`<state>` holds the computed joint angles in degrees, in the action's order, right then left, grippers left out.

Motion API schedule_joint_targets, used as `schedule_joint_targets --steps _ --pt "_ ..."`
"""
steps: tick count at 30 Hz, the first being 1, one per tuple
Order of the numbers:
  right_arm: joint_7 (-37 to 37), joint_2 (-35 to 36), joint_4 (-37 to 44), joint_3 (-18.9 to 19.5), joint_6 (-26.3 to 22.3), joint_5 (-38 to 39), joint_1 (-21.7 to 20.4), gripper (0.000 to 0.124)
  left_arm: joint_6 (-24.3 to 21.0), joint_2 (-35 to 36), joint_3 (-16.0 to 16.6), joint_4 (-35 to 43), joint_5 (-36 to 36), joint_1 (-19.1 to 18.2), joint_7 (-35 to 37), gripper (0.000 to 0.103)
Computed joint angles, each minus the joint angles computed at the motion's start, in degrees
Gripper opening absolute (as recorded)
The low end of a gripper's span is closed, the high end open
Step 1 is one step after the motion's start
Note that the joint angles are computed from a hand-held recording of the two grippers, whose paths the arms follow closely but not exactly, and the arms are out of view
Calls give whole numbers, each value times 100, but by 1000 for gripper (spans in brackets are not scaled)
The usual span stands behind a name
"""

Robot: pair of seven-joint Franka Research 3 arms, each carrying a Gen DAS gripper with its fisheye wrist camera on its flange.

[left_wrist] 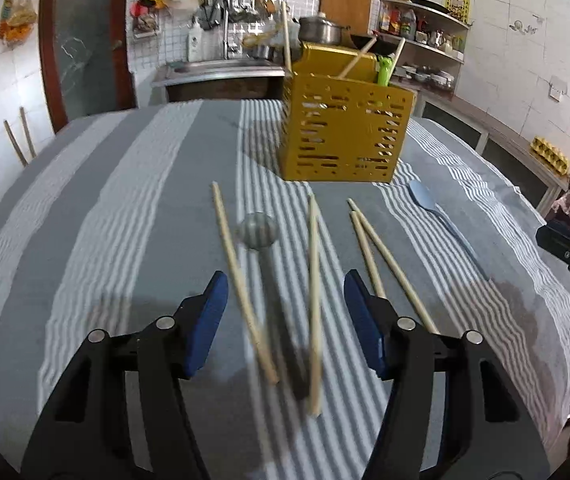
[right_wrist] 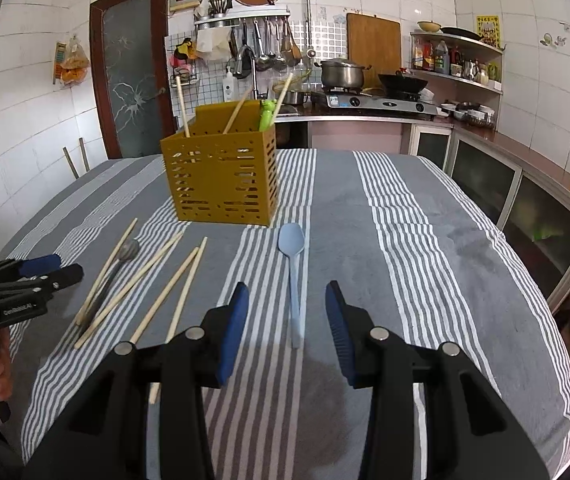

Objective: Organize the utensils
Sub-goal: 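Close the left gripper on the metal spoon while the right grasps the blue plastic spoon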

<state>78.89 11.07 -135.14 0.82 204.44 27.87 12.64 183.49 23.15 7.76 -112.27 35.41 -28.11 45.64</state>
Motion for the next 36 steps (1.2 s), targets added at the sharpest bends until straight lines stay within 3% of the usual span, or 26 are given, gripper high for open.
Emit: schedule_joint_targets --steps 3,6,8,10,12,16,21,26,36 --pt "-2 114 144 -19 -80 -42 -32 40 -313 294 -803 399 -320 660 449 46" --pt "-14 250 295 -47 -162 -73 -48 40 -656 550 -1041 755 -504 815 650 34" --pt "-2 346 405 -51 -236 -123 -84 40 -864 689 -1024 973 -541 780 677 26" --pt "-39 453 533 -97 -332 -116 -74 40 -1103 853 -1253 1203 -703 963 867 22" --pt "23 573 698 -66 -483 -223 -171 40 -1276 952 -1157 1373 -712 882 816 21" --pt "23 773 992 -183 -759 -228 -137 40 -1750 1221 -1459 1768 -948 1091 1183 21" --pt "33 1028 1465 -339 -1276 -310 -103 40 -2087 1411 -1422 2085 -990 1015 1342 21" --pt "234 1433 2222 -788 -2197 -529 154 40 -2307 1593 -1509 2396 -1120 1063 1581 21" --pt "1144 2124 3349 -1079 -3548 -1576 255 39 -2696 1946 -1605 3044 -1413 1106 2027 20"
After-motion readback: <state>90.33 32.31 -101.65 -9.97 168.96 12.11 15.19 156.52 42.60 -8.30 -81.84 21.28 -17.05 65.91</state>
